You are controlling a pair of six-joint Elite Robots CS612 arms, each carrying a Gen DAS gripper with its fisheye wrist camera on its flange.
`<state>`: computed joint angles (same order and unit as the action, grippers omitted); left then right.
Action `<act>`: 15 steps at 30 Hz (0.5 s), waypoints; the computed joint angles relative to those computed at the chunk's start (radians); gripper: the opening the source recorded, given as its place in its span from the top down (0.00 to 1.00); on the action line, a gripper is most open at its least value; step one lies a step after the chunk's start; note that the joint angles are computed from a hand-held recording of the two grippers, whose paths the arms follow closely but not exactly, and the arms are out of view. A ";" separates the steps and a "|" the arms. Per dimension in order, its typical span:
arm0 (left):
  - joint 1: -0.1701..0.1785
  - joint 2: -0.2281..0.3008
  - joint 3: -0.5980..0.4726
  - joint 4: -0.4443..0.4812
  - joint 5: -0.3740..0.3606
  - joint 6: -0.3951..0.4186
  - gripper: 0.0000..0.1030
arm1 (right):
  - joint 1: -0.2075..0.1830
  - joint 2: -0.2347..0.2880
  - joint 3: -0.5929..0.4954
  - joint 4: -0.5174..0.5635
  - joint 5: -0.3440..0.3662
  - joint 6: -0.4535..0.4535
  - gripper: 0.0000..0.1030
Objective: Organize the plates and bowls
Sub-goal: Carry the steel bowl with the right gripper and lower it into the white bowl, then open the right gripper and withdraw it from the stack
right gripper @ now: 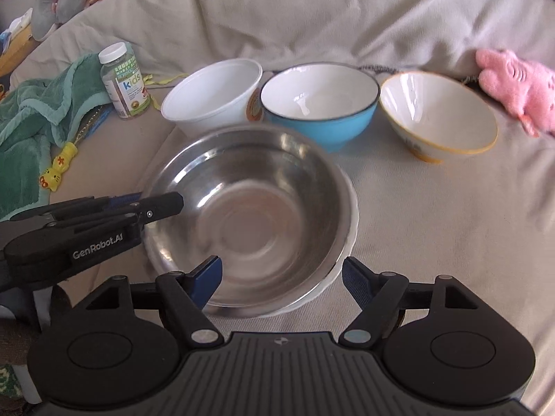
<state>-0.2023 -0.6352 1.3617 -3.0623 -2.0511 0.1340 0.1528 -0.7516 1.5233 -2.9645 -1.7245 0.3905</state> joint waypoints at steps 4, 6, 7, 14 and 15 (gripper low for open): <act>0.004 0.007 -0.009 0.021 -0.005 -0.009 0.75 | -0.013 0.003 0.010 0.007 0.101 0.063 0.25; 0.006 0.010 -0.015 0.028 -0.020 -0.009 0.75 | -0.017 0.012 0.010 -0.024 0.133 0.089 0.25; 0.007 0.012 -0.018 0.038 -0.029 -0.009 0.75 | -0.016 0.016 0.006 -0.029 0.136 0.105 0.24; 0.005 0.022 -0.021 0.014 -0.024 -0.037 0.75 | -0.025 0.039 -0.001 -0.097 0.130 0.134 0.24; 0.005 0.022 -0.015 -0.018 -0.016 -0.052 0.75 | -0.024 0.035 0.008 -0.114 0.120 0.122 0.23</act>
<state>-0.1974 -0.6132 1.3464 -3.0800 -2.0668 0.0819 0.1290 -0.7162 1.5311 -3.0789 -1.6050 0.5121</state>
